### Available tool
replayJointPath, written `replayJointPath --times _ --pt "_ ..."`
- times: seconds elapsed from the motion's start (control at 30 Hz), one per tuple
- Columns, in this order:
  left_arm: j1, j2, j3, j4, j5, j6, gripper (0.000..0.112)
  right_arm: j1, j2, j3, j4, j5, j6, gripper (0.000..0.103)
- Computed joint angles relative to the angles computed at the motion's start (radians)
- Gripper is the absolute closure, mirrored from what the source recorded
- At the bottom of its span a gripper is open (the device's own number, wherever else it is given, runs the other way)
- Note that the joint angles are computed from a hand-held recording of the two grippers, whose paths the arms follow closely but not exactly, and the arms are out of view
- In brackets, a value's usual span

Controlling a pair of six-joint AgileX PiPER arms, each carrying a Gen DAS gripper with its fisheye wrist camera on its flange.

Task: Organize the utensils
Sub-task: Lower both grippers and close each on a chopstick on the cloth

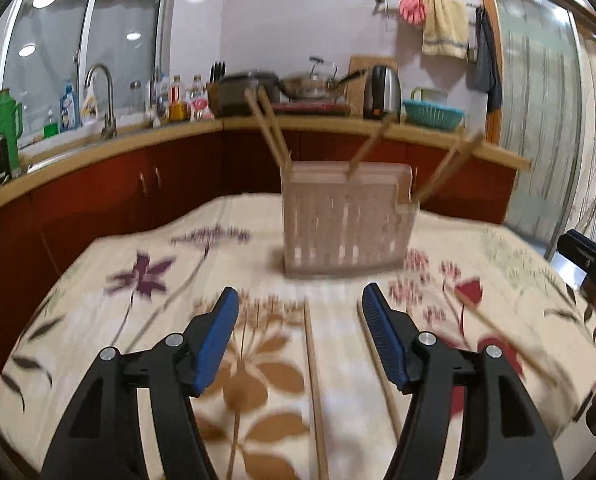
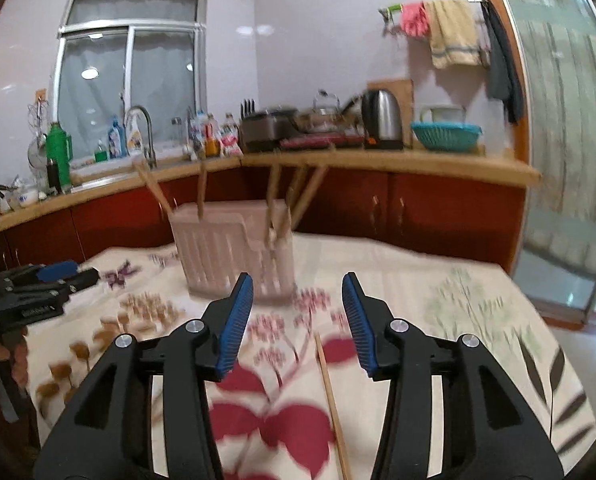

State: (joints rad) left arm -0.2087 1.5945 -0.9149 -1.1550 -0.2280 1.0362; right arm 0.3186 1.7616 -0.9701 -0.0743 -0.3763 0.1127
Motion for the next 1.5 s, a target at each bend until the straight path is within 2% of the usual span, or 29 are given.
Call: replayJointPath --times 0.1,0.27,0.47,0.6,0.7,0.77,0.8,0.9,1.2,1.27,1.33,1.5 --pt "-0.02 -0.019 0.069 -0.056 -0.014 0.036 0.049 0.0 0.0 0.076 0.064 -0.03 -0.075 0.058" --pt "-0.046 -0.029 0.144 -0.065 -0.027 0.025 0.049 -0.001 0.011 0.174 0.113 -0.092 -0.119 0.058" --pt "-0.064 -0.007 0.195 -0.011 -0.033 -0.07 0.05 -0.011 0.041 0.24 0.116 -0.157 -0.114 0.058" --pt "-0.074 0.021 0.211 0.007 -0.047 -0.107 0.056 -0.017 0.058 0.267 0.122 -0.188 -0.109 0.058" --pt "-0.059 0.044 0.214 0.026 -0.019 -0.153 0.064 -0.02 0.075 0.272 0.125 -0.196 -0.106 0.059" --pt "-0.05 0.062 0.215 0.05 0.003 -0.189 0.069 -0.022 0.086 0.273 0.12 -0.197 -0.099 0.061" --pt "-0.049 0.068 0.215 0.06 0.008 -0.2 0.072 -0.026 0.09 0.271 0.11 -0.194 -0.093 0.067" --pt "-0.075 0.075 0.233 0.114 -0.034 -0.24 0.078 -0.028 0.101 0.268 0.106 -0.191 -0.088 0.069" --pt "-0.081 0.073 0.245 0.132 -0.064 -0.249 0.099 -0.032 0.142 0.265 0.093 -0.188 -0.06 0.08" --pt "-0.081 0.073 0.245 0.132 -0.066 -0.246 0.101 -0.024 0.144 0.275 0.12 -0.205 -0.081 0.084" --pt "-0.08 0.073 0.249 0.158 -0.065 -0.266 0.105 -0.022 0.144 0.281 0.134 -0.213 -0.093 0.092" --pt "-0.078 0.067 0.258 0.212 -0.058 -0.307 0.106 -0.022 0.134 0.287 0.137 -0.204 -0.097 0.097"
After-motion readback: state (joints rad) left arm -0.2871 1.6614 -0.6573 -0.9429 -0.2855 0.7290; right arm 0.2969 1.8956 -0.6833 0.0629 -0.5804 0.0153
